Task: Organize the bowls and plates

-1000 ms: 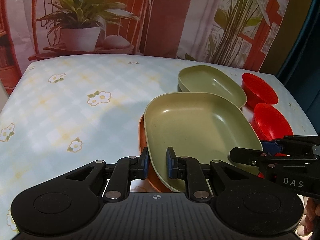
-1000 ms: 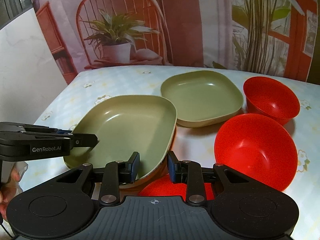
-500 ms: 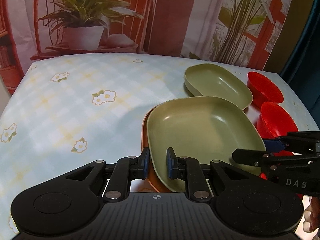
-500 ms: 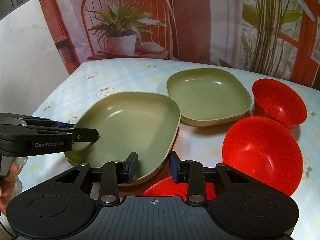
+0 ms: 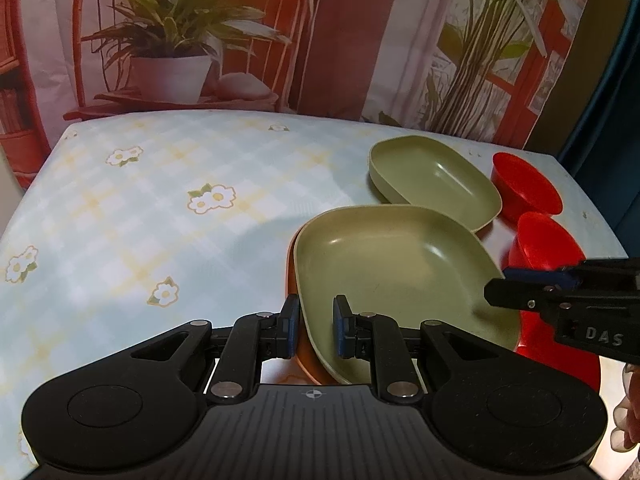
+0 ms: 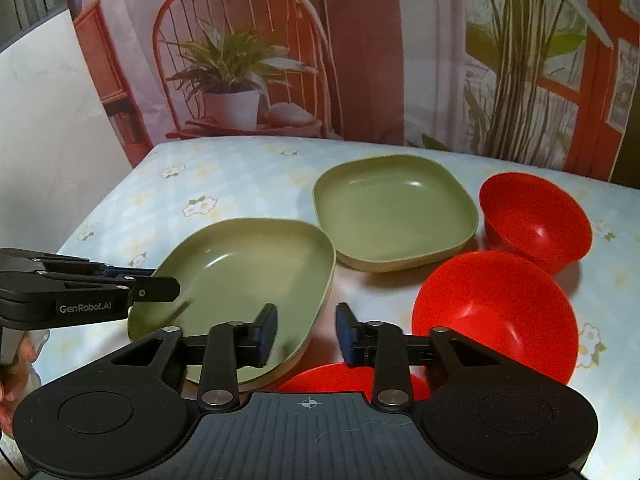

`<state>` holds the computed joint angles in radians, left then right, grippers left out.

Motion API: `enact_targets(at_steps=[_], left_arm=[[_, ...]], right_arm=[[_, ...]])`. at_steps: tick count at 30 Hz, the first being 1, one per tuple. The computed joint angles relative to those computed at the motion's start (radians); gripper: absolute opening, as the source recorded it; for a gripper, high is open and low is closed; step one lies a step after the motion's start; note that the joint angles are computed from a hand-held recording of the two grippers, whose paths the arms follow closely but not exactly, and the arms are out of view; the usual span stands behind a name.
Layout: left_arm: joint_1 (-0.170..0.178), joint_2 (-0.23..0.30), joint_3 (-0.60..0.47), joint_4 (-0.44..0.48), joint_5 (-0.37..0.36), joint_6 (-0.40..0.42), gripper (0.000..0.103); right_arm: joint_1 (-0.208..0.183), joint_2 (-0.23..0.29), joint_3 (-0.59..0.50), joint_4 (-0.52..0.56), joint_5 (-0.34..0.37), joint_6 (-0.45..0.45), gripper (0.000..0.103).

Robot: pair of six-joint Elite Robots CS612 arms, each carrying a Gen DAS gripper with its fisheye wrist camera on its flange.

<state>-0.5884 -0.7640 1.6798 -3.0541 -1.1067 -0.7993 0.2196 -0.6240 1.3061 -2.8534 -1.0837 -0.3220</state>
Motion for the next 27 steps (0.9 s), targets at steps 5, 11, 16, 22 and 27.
enact_targets(at_steps=[5,11,16,22,27], left_arm=[[0.001,-0.005,0.006,0.015,0.021,-0.005,0.019],[0.004,-0.004,0.003,0.024,0.022,-0.008,0.019],[0.003,-0.006,-0.009,0.028,0.024,0.004,0.019],[0.000,-0.014,-0.020,0.051,0.050,0.005,0.019],[-0.005,-0.024,-0.025,0.075,0.088,-0.008,0.019]], right_arm=[[0.004,0.005,-0.008,0.040,-0.002,-0.008,0.009],[0.006,0.004,-0.005,0.037,-0.014,-0.013,0.009],[0.004,0.005,-0.011,0.034,-0.007,-0.016,0.011],[-0.005,0.007,-0.023,0.008,0.007,-0.026,0.017],[-0.016,0.010,-0.034,-0.018,0.007,-0.018,0.017]])
